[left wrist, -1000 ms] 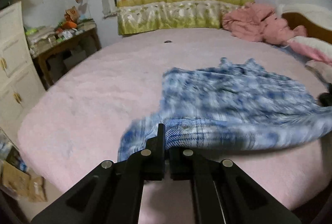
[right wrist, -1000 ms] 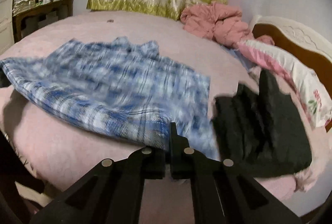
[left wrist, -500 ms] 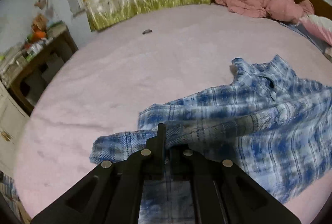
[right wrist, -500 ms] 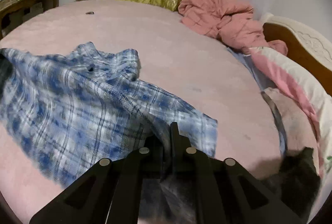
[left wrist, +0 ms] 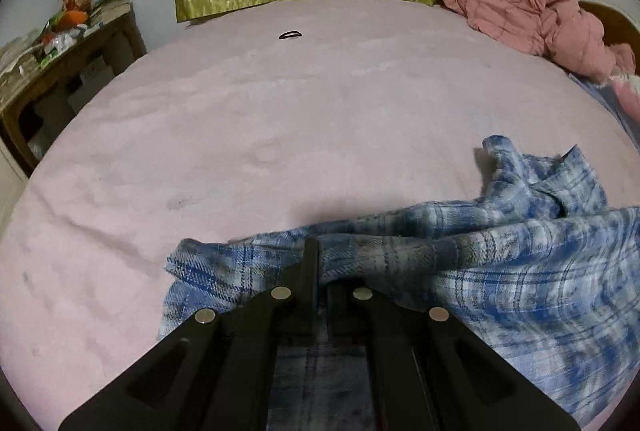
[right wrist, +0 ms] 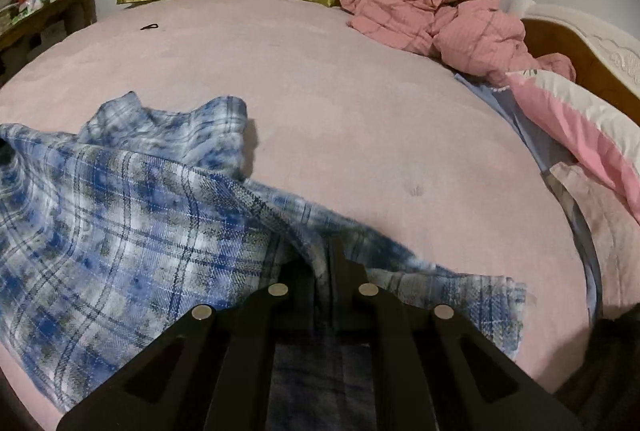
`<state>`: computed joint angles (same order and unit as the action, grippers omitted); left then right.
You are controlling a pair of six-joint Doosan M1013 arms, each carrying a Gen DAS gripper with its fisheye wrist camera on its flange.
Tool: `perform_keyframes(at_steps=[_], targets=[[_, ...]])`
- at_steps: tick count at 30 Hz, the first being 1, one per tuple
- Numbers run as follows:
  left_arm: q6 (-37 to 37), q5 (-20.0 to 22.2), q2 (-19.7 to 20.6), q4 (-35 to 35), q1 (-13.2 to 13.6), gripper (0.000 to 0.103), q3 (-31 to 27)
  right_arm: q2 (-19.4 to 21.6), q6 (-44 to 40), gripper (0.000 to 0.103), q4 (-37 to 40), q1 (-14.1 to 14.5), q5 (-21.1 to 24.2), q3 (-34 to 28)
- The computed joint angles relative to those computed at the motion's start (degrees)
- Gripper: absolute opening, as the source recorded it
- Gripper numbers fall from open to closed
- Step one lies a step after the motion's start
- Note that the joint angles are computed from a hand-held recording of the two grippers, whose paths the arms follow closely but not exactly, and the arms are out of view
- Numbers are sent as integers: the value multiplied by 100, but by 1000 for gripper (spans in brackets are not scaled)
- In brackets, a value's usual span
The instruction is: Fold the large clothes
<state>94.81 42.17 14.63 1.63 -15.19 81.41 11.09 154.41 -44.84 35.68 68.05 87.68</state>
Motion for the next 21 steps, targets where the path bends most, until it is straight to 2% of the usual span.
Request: perform_keyframes(at_steps=[5,7,8,9,10,11,12,13,15,16,18,21], targets=[[-108,154,178,310,-82,5,-51,218,-154,5,400,-192,43,-126],[270,350,271,65,-46,5,-112,243,-32,8,158,-125,147,-95],[461,296,261,-9,-26,6,-94,230,66,19,41,-87,211,-81],[701,186,208,-101,5,12,-42,231,226,43,-123,-33,417,-95],[850,136,157,-204,39,23,-10,216,429,59,-336,34,635,-91],[973,62,94,-354,83,51,34,154,657,84,-577,109,733,-25],[1106,-203,-51,-600,143,89,179,70,877,94,-807,187,762,58],[1191,-544,-198,-790,188,103,346,-44,1083,95,-1002,271,755,157],[1196,-1300,-522,-938,231,103,717,-236,1197,97,-1000,354,636,264],[1317,-1381,-608,-1047,248,103,783,-337,1256,98,-946,401,551,319],[1701,-1330,-766,-1504,316,103,866,-494,1449,102,-938,528,450,406],[2323,-1144,-1023,-2460,462,103,1035,-664,1627,102,-1025,774,288,494]])
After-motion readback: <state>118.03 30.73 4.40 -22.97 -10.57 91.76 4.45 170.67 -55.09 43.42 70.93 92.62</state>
